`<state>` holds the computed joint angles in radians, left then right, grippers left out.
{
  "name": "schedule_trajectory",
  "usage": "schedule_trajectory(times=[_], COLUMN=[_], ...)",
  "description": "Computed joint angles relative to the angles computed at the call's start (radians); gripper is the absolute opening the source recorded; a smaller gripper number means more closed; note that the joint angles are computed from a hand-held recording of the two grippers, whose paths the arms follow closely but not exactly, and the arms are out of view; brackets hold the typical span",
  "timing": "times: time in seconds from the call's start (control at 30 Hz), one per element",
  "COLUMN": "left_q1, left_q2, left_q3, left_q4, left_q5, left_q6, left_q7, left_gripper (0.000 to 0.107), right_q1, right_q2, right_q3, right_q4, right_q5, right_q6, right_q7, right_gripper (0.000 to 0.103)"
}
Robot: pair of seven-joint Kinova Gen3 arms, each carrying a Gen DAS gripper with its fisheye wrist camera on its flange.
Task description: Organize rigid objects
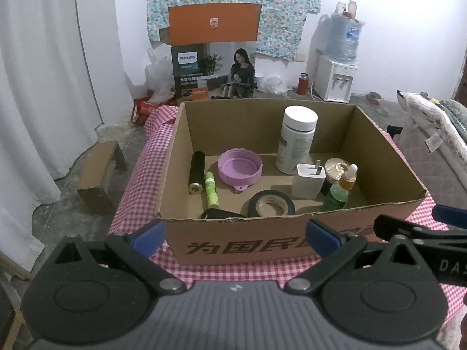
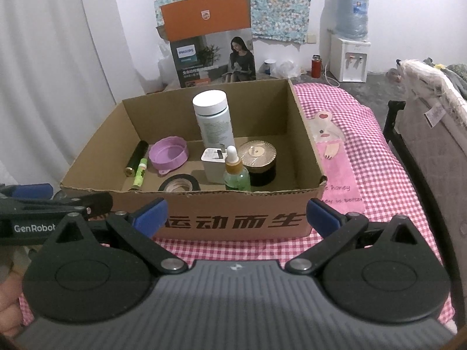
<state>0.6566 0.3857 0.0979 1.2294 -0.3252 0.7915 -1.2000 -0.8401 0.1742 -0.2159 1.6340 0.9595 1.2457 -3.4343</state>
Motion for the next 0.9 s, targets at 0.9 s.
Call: schedule_trajectory(times=[0.9], left_q1=[0.006], left_q2=[0.001], left_q3=[-0.003], left_q4=[0.001], left_q5=[-0.013], left_q6=[0.000], left_q7=[0.005], left_gripper=[0.102], right_q1=[-0.008], right_q2=[0.004], right_q3=[0.000], right_q4=[-0.008], right_q5=[-0.006], right_q6=[0.018], right_q7=[0.008], right_gripper=[0.102])
